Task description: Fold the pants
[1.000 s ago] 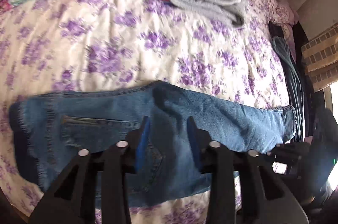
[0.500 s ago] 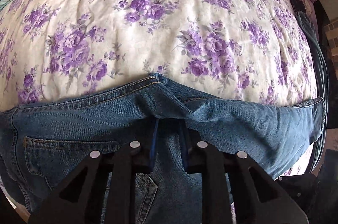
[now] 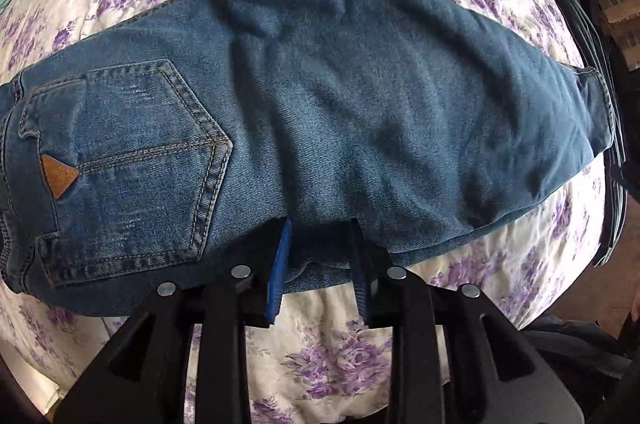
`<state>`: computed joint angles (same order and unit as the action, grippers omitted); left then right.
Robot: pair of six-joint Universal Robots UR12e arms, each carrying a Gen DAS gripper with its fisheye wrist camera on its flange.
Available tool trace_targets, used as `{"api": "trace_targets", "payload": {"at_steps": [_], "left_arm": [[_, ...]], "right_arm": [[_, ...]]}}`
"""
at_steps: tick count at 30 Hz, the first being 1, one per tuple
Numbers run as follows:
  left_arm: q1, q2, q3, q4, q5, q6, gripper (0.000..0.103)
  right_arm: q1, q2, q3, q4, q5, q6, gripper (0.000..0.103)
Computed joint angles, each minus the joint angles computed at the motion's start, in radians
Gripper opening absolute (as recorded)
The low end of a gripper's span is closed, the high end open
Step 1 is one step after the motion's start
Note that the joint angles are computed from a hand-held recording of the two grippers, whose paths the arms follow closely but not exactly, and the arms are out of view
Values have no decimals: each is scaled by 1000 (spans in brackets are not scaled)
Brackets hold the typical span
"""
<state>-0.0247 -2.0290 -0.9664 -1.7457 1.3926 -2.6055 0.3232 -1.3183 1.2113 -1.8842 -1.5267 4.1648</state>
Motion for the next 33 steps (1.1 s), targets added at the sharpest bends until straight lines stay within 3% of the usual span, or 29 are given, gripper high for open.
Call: {"api": "trace_targets", "payload": {"at_steps": [3, 6, 12, 16, 19, 20, 21, 23, 28, 29, 31, 33], "left_arm": [[1, -5, 29, -24, 12, 2, 27], [-8, -1, 50, -24, -18, 26, 27], [-47, -42, 147, -93, -98, 74, 27], [-87, -86, 219, -169, -158, 97, 27], [-125, -107, 237, -198, -162, 110, 27], [-133, -111, 241, -202, -153, 113, 27], [-140, -110, 234, -197, -134, 118, 27], [-154, -109, 216, -180, -88, 113, 27], [-174, -99, 170, -136, -24, 109, 30], [-177, -95, 163, -130, -18, 115, 35], [-191, -85, 148, -109, 9, 120, 37], [-190, -83, 167, -150, -26, 140, 37]], "right_arm": [[-20, -87, 145, -99, -11, 168, 69], [-36, -130, 244, -227, -17, 269, 69], [-65, -154, 384, -489, 39, 439, 69], [-81, -149, 427, -630, 34, 478, 69], [-94, -129, 417, -654, 38, 487, 71], [-93, -125, 412, -652, 25, 483, 56], [-89, -120, 399, -628, 1, 464, 21], [-83, -116, 380, -605, -18, 448, 21], [-57, -86, 268, -404, -97, 318, 21], [-59, -86, 266, -396, -94, 315, 21], [-65, -89, 274, -404, -80, 323, 21], [-69, -93, 280, -417, -69, 324, 22]]}}
